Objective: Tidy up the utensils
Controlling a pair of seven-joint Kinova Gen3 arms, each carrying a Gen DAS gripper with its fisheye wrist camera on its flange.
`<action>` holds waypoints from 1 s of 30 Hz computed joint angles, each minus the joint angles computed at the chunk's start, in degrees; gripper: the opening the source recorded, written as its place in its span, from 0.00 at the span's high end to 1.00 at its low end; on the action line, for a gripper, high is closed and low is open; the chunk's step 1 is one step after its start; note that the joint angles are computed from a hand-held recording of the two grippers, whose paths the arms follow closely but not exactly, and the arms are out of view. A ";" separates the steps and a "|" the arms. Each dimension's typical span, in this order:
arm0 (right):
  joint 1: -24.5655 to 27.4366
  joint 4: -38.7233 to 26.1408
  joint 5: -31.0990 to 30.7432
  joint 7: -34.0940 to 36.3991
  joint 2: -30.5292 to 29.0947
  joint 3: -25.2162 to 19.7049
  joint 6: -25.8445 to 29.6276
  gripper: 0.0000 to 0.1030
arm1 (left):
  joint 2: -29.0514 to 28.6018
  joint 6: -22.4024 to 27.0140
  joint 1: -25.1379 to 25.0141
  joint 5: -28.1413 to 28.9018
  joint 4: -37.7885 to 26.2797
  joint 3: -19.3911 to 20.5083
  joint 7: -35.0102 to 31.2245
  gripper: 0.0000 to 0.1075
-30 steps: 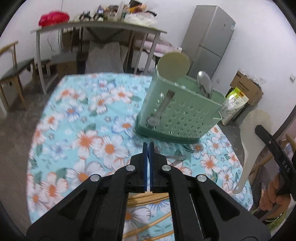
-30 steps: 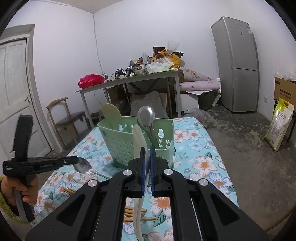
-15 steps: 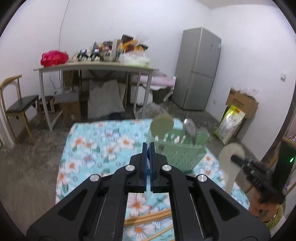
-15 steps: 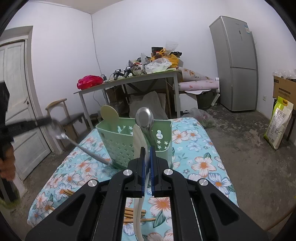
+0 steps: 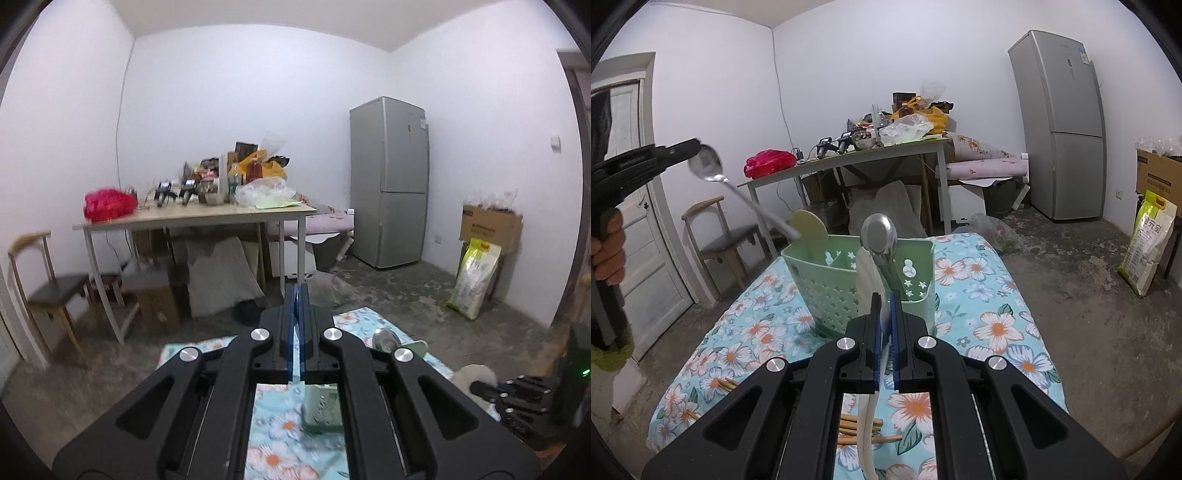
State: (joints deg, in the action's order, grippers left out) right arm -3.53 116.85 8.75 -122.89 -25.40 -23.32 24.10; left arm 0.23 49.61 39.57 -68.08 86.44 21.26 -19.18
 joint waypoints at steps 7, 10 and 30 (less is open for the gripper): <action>-0.03 0.00 0.13 -0.06 -0.01 0.05 0.04 0.96 | 8.56 5.67 5.53 -6.13 -3.91 -2.37 -4.86 1.00; -0.41 0.19 -0.05 0.17 0.05 0.65 -0.08 0.96 | 11.58 6.85 7.66 -7.04 -5.24 -4.55 -6.30 1.00; -13.56 0.25 -10.05 9.78 -0.83 18.90 -7.25 0.95 | 7.74 -13.12 2.43 10.41 0.17 -13.31 1.87 0.74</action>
